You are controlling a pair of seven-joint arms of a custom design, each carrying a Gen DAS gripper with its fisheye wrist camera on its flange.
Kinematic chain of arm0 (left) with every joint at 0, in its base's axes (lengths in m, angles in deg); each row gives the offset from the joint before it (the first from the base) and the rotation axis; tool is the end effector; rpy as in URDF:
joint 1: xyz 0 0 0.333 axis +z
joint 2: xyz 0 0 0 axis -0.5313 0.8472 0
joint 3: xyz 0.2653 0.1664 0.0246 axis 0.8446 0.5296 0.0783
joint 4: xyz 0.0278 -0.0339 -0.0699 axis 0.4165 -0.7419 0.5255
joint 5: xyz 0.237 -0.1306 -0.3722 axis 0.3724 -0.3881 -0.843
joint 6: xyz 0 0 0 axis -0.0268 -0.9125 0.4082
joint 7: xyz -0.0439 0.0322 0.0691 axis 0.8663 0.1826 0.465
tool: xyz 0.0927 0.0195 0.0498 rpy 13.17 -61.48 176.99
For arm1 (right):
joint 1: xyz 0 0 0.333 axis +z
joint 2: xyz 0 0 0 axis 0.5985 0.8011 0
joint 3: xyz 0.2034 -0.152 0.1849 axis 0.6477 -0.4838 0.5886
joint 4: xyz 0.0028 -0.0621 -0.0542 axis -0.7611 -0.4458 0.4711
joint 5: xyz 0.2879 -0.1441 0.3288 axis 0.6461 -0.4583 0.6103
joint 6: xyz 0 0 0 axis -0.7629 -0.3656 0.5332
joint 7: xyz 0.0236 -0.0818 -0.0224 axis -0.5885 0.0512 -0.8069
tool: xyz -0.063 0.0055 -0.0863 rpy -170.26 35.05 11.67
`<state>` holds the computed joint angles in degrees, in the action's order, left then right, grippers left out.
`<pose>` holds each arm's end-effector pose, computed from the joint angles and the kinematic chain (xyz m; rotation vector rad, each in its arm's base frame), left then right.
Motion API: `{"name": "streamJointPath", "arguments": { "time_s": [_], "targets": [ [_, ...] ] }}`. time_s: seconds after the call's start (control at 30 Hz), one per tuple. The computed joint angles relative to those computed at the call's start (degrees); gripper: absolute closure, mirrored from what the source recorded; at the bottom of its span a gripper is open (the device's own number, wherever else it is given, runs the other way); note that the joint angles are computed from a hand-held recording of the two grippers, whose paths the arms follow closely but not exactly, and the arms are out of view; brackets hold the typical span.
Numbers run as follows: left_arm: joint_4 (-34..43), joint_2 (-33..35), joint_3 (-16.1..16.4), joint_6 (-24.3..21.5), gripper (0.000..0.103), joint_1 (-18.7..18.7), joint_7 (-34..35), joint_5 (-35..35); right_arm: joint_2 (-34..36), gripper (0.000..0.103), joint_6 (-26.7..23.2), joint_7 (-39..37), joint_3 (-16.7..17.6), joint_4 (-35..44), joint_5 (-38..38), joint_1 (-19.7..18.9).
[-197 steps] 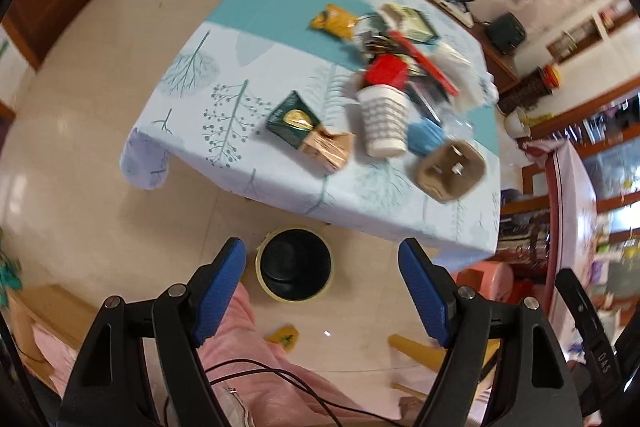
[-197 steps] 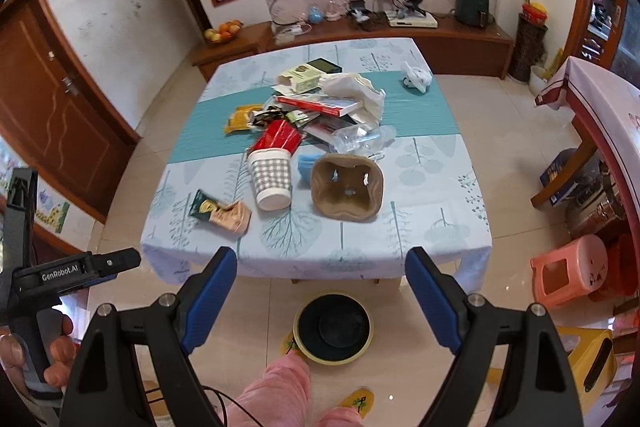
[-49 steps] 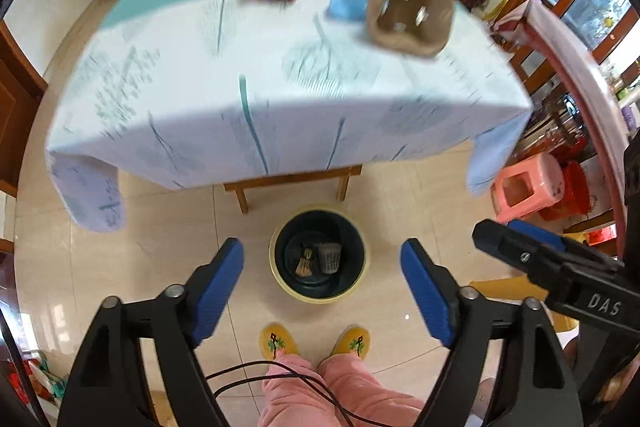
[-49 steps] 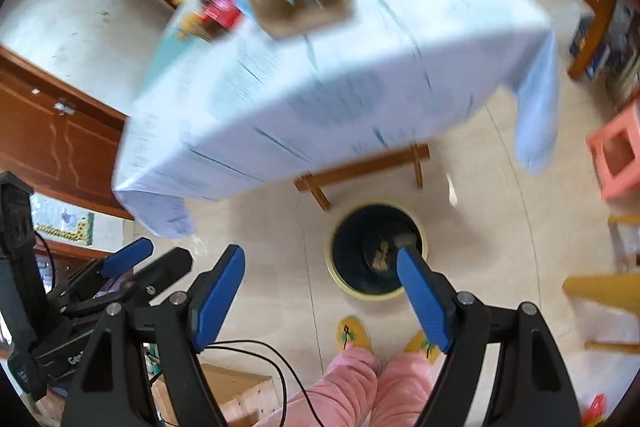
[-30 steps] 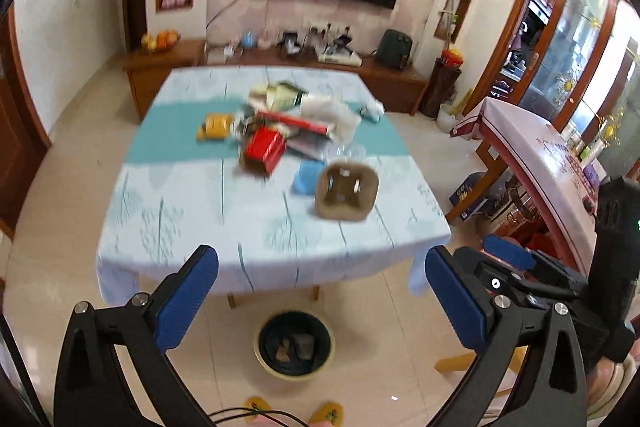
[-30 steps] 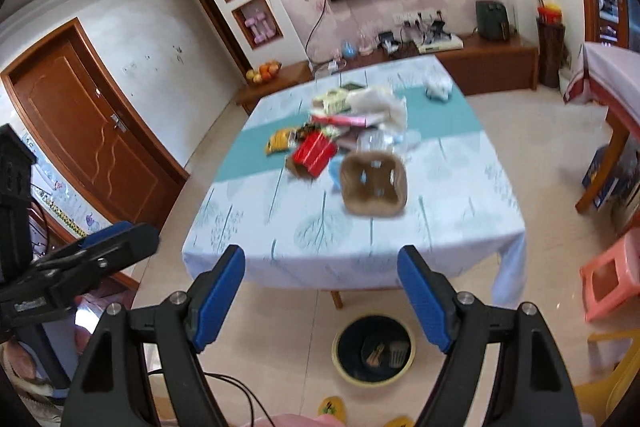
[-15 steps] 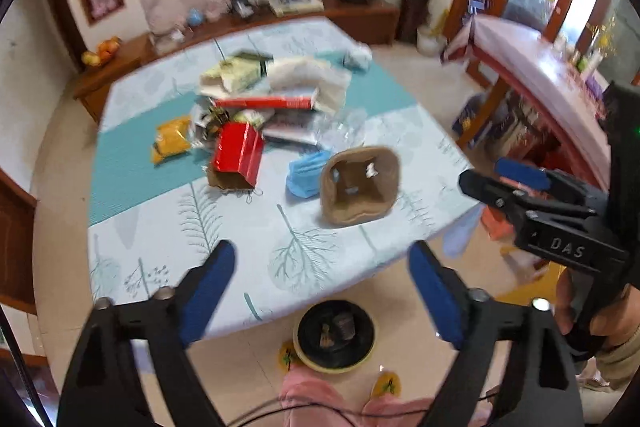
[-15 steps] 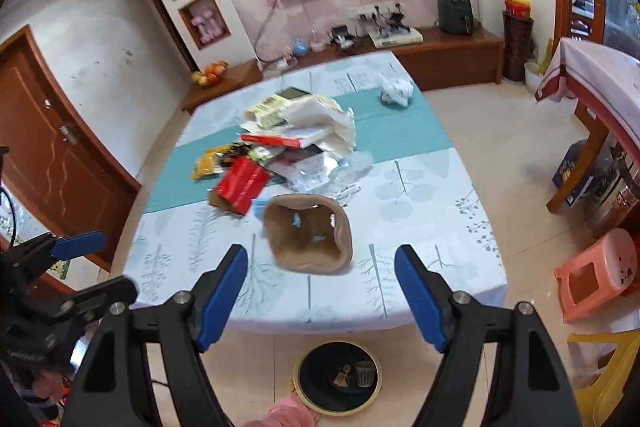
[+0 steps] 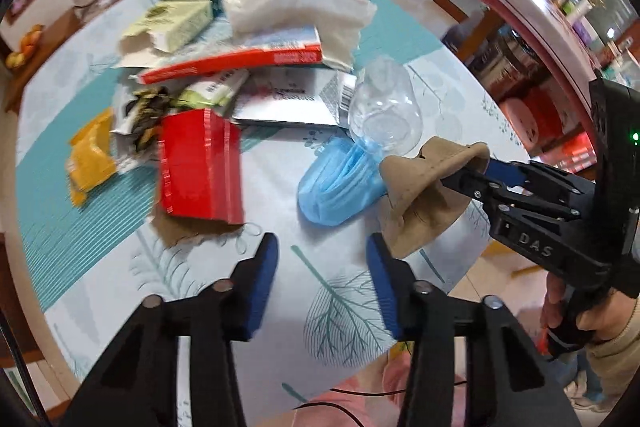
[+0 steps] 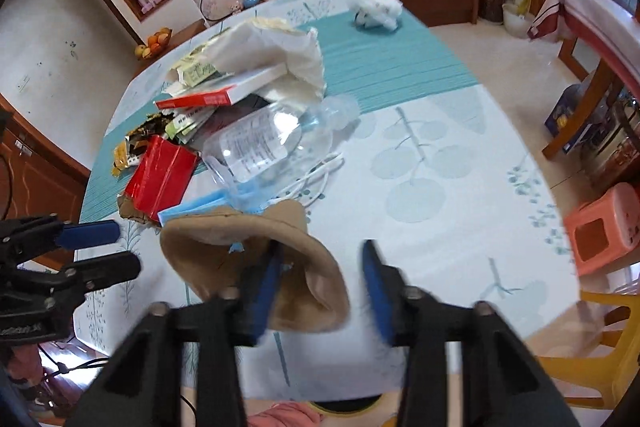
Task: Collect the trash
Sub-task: 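Grasp the brown pulp cup holder with the right tool while the left tool grasps the blue mask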
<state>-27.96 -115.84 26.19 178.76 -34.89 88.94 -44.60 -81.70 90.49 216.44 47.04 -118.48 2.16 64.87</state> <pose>0.4548 -0.1056 0.6803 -1.6193 2.6410 -0.4817 0.3817 0.3372 0.6830 -1.7432 2.0053 -0.2272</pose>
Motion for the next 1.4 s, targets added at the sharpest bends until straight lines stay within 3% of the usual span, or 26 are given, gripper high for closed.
{"name": "streamJointPath", "arguments": {
  "time_s": [0.23,0.5,0.7,0.73,0.83,0.97,1.4],
  "targets": [
    [1.8,3.9,-0.8,-0.7,0.061,-1.0,4.6,1.3,-3.6,0.086,0.3,4.2,0.8,-3.1,0.3,0.3],
    [6.1,10.2,-1.6,-1.4,0.061,-1.3,5.0,1.5,-8.4,0.086,-0.6,10.4,0.9,-6.6,1.9,0.6],
    [8.0,14.0,-2.8,-2.3,0.061,-2.1,4.6,2.9,-7.8,0.086,-0.9,11.7,1.2,-6.1,0.7,0.4],
    [8.0,14.3,-2.9,-2.3,0.063,-2.3,4.4,3.0,-7.3,0.086,-0.8,11.3,1.2,-5.8,0.4,0.4],
    [7.9,14.6,-2.8,-3.0,0.088,-2.7,4.1,2.0,-7.6,0.086,0.9,9.8,0.2,-6.7,0.8,0.8],
    [4.7,11.5,-2.6,-1.0,0.097,-2.8,4.6,1.4,-8.6,0.086,3.4,7.1,-0.9,-8.1,1.7,1.1],
    [-2.4,1.8,-1.7,2.1,0.099,-2.9,0.9,-1.0,-10.4,0.087,5.7,5.4,-1.2,-9.6,3.9,1.2]
  ]
}}
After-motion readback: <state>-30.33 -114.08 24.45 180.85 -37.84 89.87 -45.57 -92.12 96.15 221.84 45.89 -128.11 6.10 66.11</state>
